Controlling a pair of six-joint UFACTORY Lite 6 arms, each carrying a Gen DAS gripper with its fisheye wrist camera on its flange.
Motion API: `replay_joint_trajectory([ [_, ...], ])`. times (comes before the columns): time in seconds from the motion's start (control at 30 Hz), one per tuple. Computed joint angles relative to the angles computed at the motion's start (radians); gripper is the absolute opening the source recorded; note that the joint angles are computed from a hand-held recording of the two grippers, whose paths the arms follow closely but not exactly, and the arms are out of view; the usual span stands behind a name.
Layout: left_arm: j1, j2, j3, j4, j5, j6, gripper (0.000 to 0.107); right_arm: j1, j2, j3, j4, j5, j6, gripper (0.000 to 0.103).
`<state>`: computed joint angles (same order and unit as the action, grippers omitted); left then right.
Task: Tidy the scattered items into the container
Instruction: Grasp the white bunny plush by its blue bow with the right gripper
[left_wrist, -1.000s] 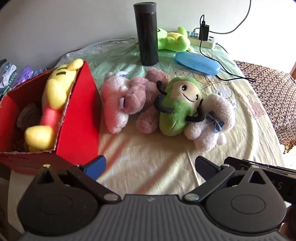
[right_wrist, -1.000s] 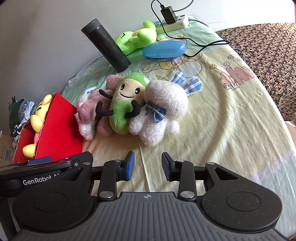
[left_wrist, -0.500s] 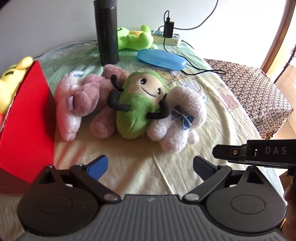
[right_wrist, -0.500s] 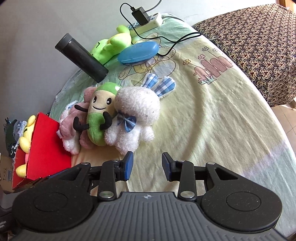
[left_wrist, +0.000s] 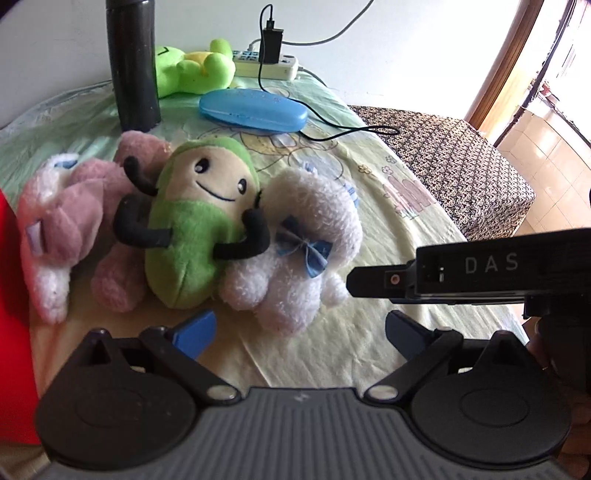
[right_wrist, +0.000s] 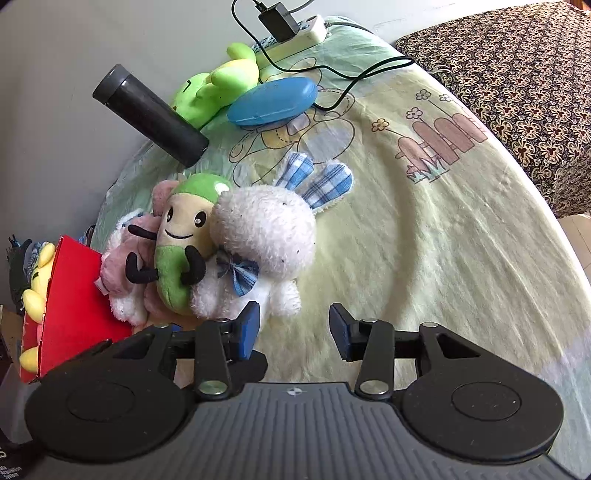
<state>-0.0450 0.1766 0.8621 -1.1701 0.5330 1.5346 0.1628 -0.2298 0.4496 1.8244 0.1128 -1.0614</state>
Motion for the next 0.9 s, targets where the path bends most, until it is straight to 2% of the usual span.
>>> replay_joint_trajectory([
  [0.07,0.004,0.036,0.035,0.008,0.013,-0.017,0.098,-0.02,0.032,0.027,0.039,0.019,-0.066,0.046],
  [0.17,0.0,0.088,0.088,0.025,0.023,-0.05,0.098,-0.054,0.111,0.08,0.022,0.077,-0.101,0.054],
  [0.6,-0.017,0.2,0.19,0.074,0.062,-0.102,0.093,-0.12,0.341,0.213,0.106,0.22,-0.274,0.058],
  [0.7,-0.031,0.18,0.184,0.079,0.075,-0.112,0.093,-0.154,0.339,0.202,0.073,0.279,-0.253,0.048],
  [0.9,-0.101,0.114,0.106,0.077,0.089,-0.078,0.094,-0.196,0.236,0.151,-0.083,0.268,-0.169,0.033],
])
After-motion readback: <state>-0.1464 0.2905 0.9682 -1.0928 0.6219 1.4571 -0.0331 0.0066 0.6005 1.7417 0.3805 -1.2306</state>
